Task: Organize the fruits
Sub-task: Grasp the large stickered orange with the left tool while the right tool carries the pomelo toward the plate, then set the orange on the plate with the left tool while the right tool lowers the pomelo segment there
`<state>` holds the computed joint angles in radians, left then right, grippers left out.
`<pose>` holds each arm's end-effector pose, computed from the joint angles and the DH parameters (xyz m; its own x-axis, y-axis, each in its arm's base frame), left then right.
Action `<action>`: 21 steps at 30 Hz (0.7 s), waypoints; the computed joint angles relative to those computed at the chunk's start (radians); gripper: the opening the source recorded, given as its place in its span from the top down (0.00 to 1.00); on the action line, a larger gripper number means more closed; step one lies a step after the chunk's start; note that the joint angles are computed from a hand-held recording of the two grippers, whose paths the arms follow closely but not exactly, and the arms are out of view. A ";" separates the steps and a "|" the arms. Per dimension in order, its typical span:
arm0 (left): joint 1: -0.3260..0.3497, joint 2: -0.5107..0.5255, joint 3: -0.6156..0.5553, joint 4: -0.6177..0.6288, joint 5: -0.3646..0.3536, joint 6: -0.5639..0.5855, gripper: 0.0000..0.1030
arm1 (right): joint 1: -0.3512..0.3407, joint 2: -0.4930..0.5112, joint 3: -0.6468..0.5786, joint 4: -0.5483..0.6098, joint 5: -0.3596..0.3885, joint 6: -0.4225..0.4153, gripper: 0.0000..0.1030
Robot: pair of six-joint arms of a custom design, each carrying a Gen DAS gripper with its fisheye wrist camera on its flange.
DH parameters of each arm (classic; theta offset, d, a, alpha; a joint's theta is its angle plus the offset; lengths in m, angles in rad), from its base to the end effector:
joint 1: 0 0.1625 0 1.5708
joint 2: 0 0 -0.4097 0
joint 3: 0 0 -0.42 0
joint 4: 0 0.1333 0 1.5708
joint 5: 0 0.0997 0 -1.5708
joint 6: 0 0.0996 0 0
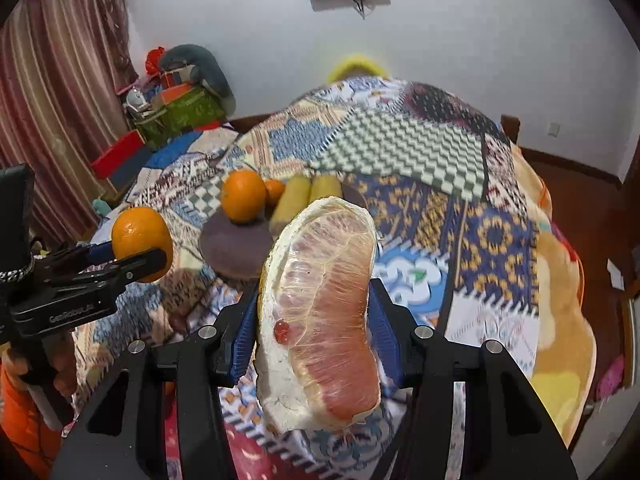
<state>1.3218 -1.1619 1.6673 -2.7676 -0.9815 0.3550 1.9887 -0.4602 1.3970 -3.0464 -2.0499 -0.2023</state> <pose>0.0202 -0.6861 0.3349 -0.7714 0.1296 -0.6231 0.4884 0.7482 -0.4490 0.3829 -0.6471 -0.0186 -0.8185 -0.2986 0.4907 -0.5235 0.7395 -0.4231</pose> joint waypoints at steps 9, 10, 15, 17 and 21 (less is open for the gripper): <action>0.001 0.046 -0.068 -0.008 -0.027 0.033 0.34 | 0.005 0.063 -0.120 0.012 0.026 -0.058 0.53; 0.002 0.053 -0.077 -0.006 -0.031 0.033 0.34 | 0.004 0.071 -0.133 0.017 0.028 -0.064 0.53; 0.017 0.103 -0.137 0.034 -0.051 0.019 0.34 | -0.002 0.100 -0.185 0.037 0.033 -0.086 0.53; 0.021 0.127 -0.157 0.042 -0.044 0.030 0.34 | -0.005 0.109 -0.201 0.047 0.034 -0.090 0.53; 0.027 0.160 -0.185 0.054 -0.030 0.044 0.34 | -0.014 0.124 -0.227 0.062 0.038 -0.100 0.53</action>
<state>1.3490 -1.0020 1.4818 -2.7134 -1.0112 0.3991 1.9743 -0.3358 1.1703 -2.9840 -2.0118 -0.3022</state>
